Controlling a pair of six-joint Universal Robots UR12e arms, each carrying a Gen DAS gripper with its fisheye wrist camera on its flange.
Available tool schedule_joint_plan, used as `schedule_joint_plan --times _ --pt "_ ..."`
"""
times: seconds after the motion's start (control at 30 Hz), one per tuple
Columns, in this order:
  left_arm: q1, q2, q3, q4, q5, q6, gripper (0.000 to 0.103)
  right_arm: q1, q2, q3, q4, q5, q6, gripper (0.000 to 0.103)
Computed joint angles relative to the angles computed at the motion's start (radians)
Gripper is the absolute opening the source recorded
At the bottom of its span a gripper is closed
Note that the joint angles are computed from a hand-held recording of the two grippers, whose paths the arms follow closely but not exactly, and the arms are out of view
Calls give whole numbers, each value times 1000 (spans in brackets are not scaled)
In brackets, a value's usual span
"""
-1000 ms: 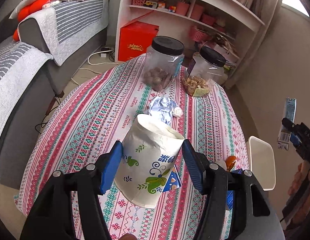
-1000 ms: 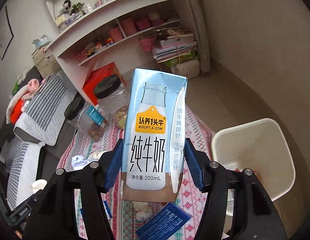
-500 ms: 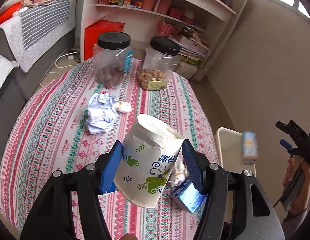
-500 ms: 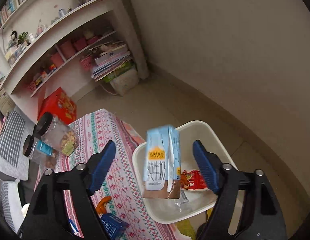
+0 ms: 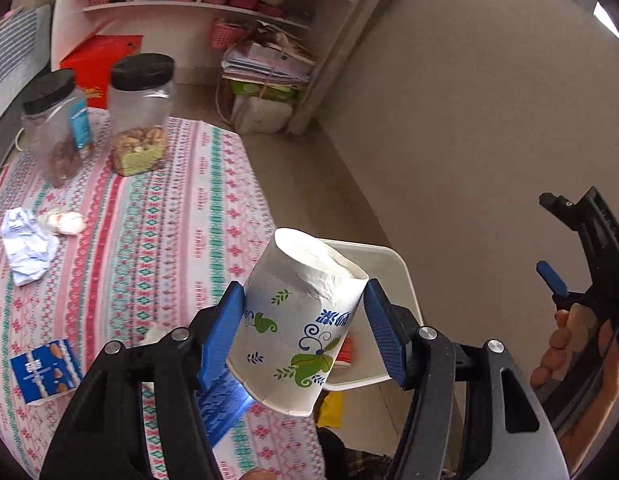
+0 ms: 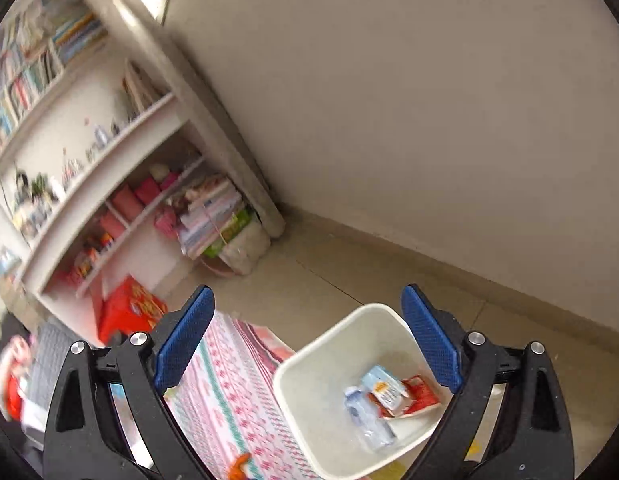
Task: Collect trash
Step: 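Drop the milk carton into the white bin with the right gripper while the left drops the cup in, then grasp the blue biscuit box from the table with the left gripper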
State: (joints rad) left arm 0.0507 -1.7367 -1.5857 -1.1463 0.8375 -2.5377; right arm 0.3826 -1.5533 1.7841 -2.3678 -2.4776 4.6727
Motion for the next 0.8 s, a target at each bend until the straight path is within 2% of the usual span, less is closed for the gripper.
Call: schedule_joint_plan --times 0.2,0.27,0.3,0.4,0.53,0.67,0.8 --pt "-70 -9 17 -78 -37 14 63 11 -29 27 7 -84 63 91" --pt "-83 -18 34 -133 -48 25 70 19 -34 28 45 -120 92 91" --pt "-87 -21 40 -151 -50 22 79 20 -37 26 60 -128 100 91" --pt "-83 -26 45 -174 -56 15 81 14 -38 24 58 -111 81 91" --pt "-57 -7 7 -42 -1 -22 81 12 -16 8 8 -71 -2 92" --pt "-18 6 -14 70 63 -48 81 9 34 -36 -58 -1 -172 94" --pt "18 5 -22 140 106 -43 83 14 101 -113 -51 73 -349 96"
